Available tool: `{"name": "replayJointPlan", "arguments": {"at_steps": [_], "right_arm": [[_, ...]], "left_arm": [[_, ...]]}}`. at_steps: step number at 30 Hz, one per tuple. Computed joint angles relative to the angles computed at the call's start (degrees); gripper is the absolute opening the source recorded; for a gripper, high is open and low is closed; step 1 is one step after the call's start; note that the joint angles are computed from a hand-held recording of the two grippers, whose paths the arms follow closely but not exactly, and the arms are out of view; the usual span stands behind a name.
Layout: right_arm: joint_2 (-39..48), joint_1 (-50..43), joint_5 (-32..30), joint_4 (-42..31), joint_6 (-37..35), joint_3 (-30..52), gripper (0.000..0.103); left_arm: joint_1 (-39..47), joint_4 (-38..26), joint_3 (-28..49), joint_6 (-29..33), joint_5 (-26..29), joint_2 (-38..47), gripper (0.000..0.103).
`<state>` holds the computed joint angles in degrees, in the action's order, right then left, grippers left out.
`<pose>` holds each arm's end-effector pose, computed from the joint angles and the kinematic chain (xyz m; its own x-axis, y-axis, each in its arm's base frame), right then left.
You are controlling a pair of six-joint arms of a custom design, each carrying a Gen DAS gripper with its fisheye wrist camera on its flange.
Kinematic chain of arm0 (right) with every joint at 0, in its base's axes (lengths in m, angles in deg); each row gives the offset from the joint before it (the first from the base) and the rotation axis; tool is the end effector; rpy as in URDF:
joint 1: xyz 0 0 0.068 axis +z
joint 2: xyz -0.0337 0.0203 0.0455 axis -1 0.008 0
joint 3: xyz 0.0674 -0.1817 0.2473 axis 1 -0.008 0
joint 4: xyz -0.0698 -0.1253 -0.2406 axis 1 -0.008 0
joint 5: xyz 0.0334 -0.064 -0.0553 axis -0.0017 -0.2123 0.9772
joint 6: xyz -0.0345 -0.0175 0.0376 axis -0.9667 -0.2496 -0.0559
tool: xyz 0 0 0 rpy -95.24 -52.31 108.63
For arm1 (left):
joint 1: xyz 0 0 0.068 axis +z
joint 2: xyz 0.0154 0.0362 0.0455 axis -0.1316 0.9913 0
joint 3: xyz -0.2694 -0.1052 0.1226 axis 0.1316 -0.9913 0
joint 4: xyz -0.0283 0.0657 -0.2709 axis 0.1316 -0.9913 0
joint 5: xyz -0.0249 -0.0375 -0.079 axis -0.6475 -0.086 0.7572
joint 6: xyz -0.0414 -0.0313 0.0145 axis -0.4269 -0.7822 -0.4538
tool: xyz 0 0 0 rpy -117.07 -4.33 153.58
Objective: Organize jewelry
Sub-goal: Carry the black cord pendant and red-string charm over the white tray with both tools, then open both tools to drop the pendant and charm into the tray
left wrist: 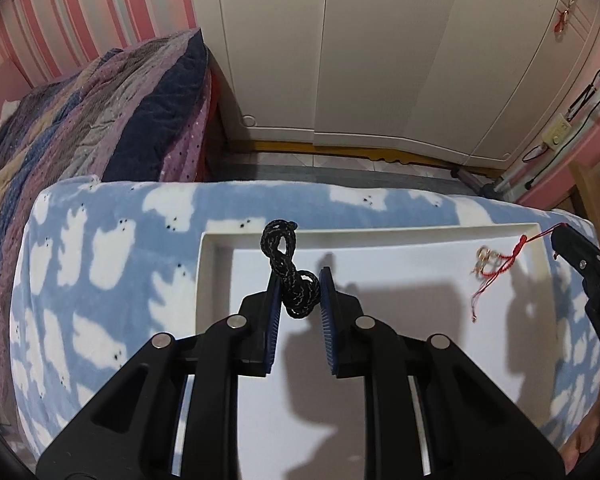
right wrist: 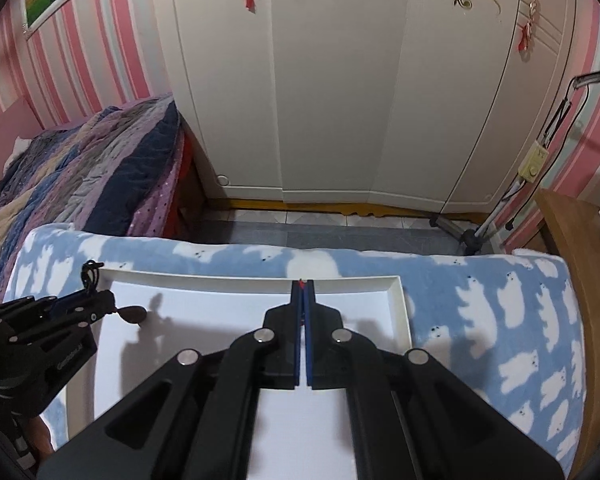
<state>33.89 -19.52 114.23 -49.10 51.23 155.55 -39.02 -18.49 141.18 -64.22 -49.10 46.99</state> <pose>0.1134 0.2452 0.3379 -0.6692 0.3789 -0.6392 0.4720 0.8811 0.0281 0.2045 -0.1228 0.3049 -0.8444 0.2954 -0.4469 0.3471 0.9371 -0.0366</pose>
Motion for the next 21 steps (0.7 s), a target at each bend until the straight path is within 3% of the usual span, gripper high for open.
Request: {"name": "replayJointPlan", "arguments": {"at_steps": [7, 21], "right_arm": [[-2.7, -3.7, -2.8, 8.1, -2.5, -9.5, 0.000], [-5.9, -7.1, -6.6, 20.0, -6.4, -20.5, 0.000]], "left_arm": [[-3.9, 2.9, -0.8, -0.8, -2.6, 0.3, 0.019], [-1.8, 3.7, -2.8, 0.5, -1.9, -1.5, 0.020]]}}
